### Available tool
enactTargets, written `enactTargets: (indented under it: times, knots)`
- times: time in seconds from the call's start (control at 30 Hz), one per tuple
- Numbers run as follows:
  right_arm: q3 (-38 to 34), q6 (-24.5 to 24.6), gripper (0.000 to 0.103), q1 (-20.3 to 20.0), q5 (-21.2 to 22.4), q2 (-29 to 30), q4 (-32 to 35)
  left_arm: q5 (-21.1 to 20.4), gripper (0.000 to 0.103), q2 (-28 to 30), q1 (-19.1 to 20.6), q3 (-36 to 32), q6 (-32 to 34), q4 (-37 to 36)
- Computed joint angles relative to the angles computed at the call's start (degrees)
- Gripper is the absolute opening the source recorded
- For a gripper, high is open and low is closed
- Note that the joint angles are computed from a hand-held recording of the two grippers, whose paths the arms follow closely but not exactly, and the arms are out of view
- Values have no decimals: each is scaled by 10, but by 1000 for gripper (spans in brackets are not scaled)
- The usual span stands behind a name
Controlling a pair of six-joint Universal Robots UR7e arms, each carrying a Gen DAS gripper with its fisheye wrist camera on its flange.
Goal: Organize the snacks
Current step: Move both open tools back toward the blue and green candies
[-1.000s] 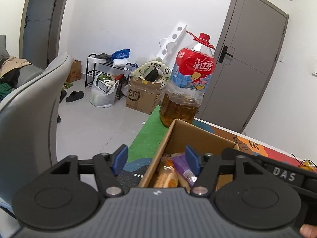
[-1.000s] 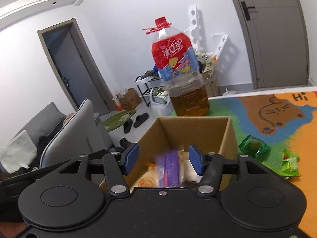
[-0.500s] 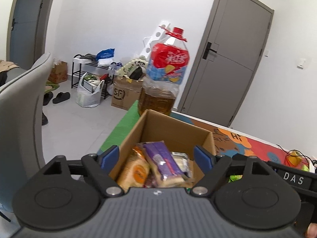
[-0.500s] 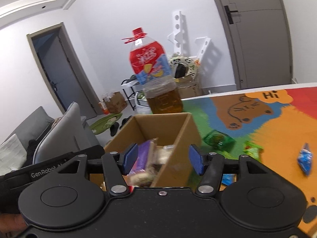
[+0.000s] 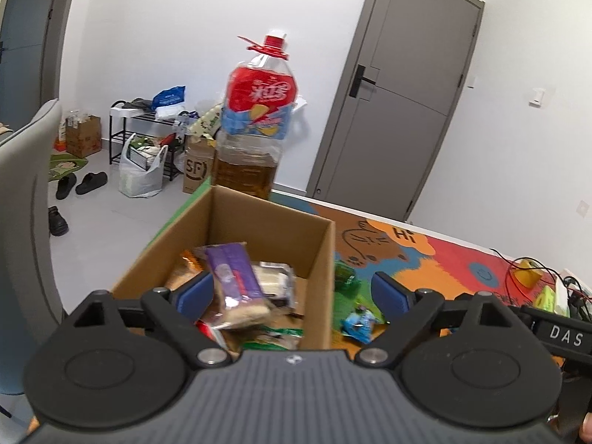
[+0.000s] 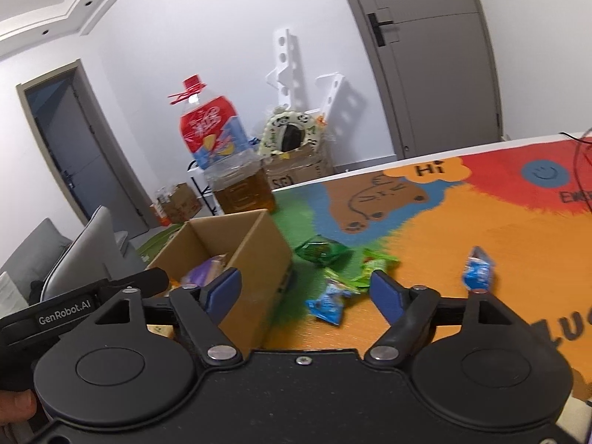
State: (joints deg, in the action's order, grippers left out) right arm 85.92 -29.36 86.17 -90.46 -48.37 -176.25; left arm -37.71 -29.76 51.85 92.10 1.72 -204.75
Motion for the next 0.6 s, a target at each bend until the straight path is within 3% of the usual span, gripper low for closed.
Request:
enactTargets:
  times: [0.4, 0.6]
  knots:
    - [9, 29, 84, -28, 6, -21, -18, -22, 91, 36, -18, -34, 21, 4]
    - [4, 47, 102, -40, 14, -19, -29, -26, 91, 58, -19, -65, 22, 34]
